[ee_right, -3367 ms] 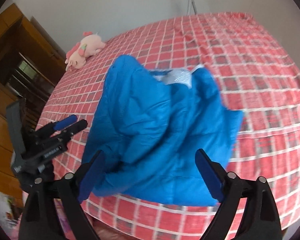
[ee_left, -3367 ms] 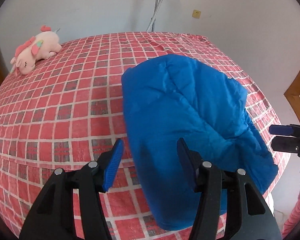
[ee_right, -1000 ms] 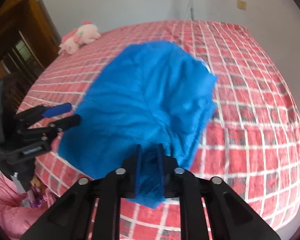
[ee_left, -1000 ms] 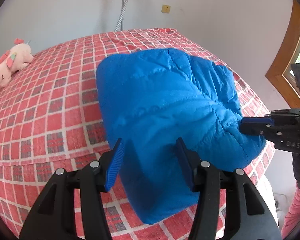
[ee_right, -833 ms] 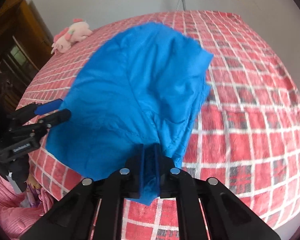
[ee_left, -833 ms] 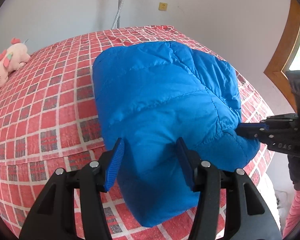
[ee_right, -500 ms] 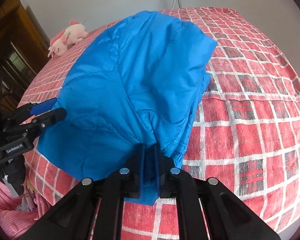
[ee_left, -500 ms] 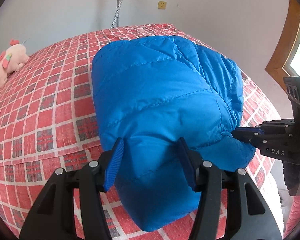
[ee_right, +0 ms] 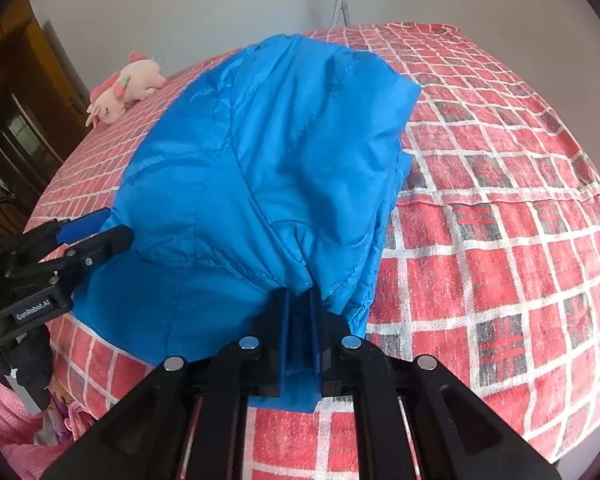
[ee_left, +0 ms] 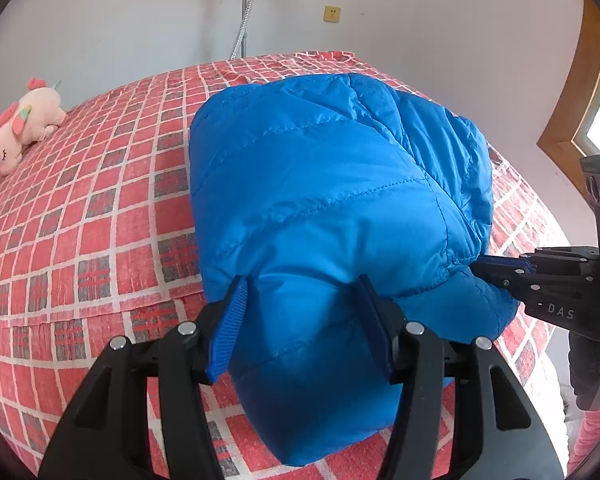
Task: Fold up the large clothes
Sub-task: 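Hold the jacket end with the right gripper and fold it toward the left gripper, then lay the folded end onto the jacket bundle and open the right gripper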
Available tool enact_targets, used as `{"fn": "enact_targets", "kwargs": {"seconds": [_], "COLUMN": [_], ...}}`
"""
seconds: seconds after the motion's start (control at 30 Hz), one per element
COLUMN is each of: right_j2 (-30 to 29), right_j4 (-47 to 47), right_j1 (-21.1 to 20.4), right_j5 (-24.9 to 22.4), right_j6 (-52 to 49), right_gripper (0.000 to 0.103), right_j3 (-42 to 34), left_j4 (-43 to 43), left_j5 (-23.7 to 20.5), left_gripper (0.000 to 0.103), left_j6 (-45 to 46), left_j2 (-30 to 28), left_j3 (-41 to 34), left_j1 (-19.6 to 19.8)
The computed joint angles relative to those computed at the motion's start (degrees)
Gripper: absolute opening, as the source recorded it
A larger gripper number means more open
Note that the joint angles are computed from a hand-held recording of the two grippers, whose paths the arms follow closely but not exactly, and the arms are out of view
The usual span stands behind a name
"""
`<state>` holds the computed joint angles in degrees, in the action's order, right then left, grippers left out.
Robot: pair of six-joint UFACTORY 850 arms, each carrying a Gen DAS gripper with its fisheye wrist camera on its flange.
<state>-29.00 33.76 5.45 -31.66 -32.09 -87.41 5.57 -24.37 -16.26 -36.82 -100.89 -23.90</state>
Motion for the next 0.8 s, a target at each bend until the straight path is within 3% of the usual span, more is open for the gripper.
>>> {"fn": "enact_targets", "kwargs": {"seconds": [0.13,0.2,0.27,0.33,0.4,0.53,0.67,0.8], "right_j2": [1.0,1.9,3.1,3.9,3.4,-1.0,-4.7,-7.9], "right_j4": [-3.2,-3.8,-4.5,-7.8,-7.3,-1.8,3.8,7.8], "right_j1": [0.3,0.2,0.0,0.1,-0.6,-2.2,-3.5,-4.7], "right_j5": [-0.4,-0.4,0.1,1.8,0.8,-6.3,-11.0,-14.9], "right_j6": [2.7,3.2,4.4,7.7,8.1,5.6,2.9,1.2], "right_gripper": [0.017,0.03,0.058,0.069,0.074,0.078,0.087,0.092], "right_j3": [-0.4,-0.3,0.1,0.3,-0.8,-5.9,-9.1,-11.8], "left_j4": [-5.0,-7.9,-10.8,-12.5,-16.8,-20.3,-31.9,-37.9], "left_j5": [-1.1,-1.9,-2.2,-2.5,-4.0,-7.4,-12.6,-13.6], "left_gripper": [0.055,0.055,0.055,0.061,0.073,0.074,0.077,0.082], "left_j6": [4.6,7.2,9.7,11.7,15.8,18.6,27.4,32.9], "left_j2": [0.2,0.6,1.4,1.9,1.4,-1.5,-5.1,-6.8], "left_j3": [-0.5,-0.5,-0.3,-0.4,-1.6,-5.7,-9.5,-10.6], "left_j1": [0.8,1.5,2.4,3.4,4.6,6.2,8.1,8.8]}}
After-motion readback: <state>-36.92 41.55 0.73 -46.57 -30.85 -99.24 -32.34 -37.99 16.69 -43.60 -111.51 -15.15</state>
